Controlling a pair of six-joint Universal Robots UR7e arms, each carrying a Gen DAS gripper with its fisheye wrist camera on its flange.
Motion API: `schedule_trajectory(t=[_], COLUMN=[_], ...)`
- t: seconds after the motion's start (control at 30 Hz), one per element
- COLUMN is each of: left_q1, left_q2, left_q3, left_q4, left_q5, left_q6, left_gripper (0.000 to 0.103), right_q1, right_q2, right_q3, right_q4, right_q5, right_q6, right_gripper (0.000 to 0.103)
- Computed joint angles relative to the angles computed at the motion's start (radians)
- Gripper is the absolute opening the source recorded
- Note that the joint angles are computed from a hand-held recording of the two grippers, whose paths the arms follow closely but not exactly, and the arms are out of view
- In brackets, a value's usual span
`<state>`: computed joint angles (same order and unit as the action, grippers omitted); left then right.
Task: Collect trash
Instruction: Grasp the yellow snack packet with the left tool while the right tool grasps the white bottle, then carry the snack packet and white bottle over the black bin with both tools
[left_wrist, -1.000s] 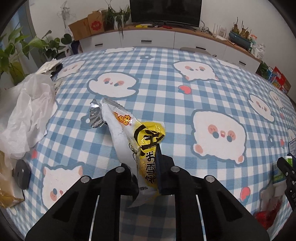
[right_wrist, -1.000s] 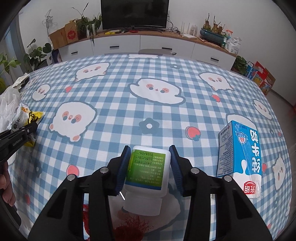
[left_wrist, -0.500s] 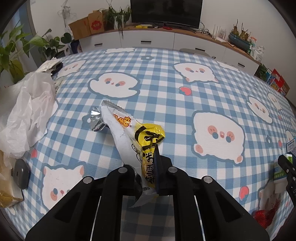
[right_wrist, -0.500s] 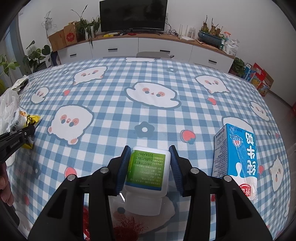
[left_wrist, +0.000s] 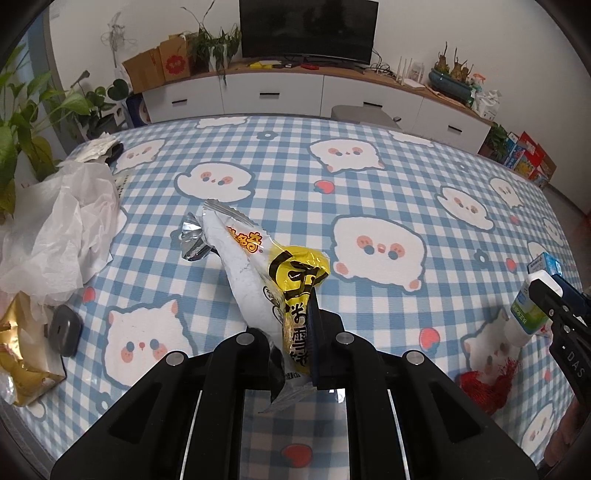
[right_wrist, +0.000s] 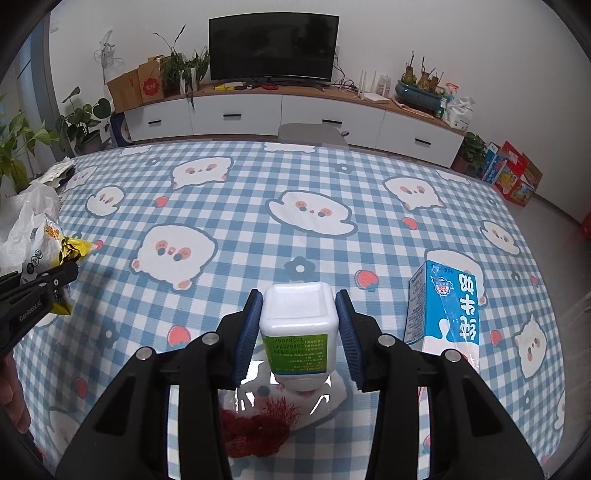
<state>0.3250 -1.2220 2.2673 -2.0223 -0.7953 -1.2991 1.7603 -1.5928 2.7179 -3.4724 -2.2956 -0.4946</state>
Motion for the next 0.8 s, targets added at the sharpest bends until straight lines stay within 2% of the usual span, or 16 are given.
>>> schedule_trajectory(t=[0.13, 0.37, 0.8], left_q1=[-0.051, -0.114, -0.249], left_q2=[-0.013, -0.035, -0.094], left_q3=[0.0, 0.027, 0.053], left_q4=[0.045, 0.077, 0.165], left_q5=[-0.027, -0.075, -0.136], left_q6=[-0.038, -0.11, -0.24], left_gripper=[0.01, 0.01, 0.01], right_q1=[0.033, 0.035, 0.126], right_q2=[-0.066, -0.208, -0.405], right_q3=[0.012, 0.035, 0.079], right_q4=[0.072, 0.213, 0.422], right_q5=[-0.003, 0.019, 0.001], right_q6=[0.036, 0.095, 0.189], right_gripper=[0.039, 0.039, 0.039])
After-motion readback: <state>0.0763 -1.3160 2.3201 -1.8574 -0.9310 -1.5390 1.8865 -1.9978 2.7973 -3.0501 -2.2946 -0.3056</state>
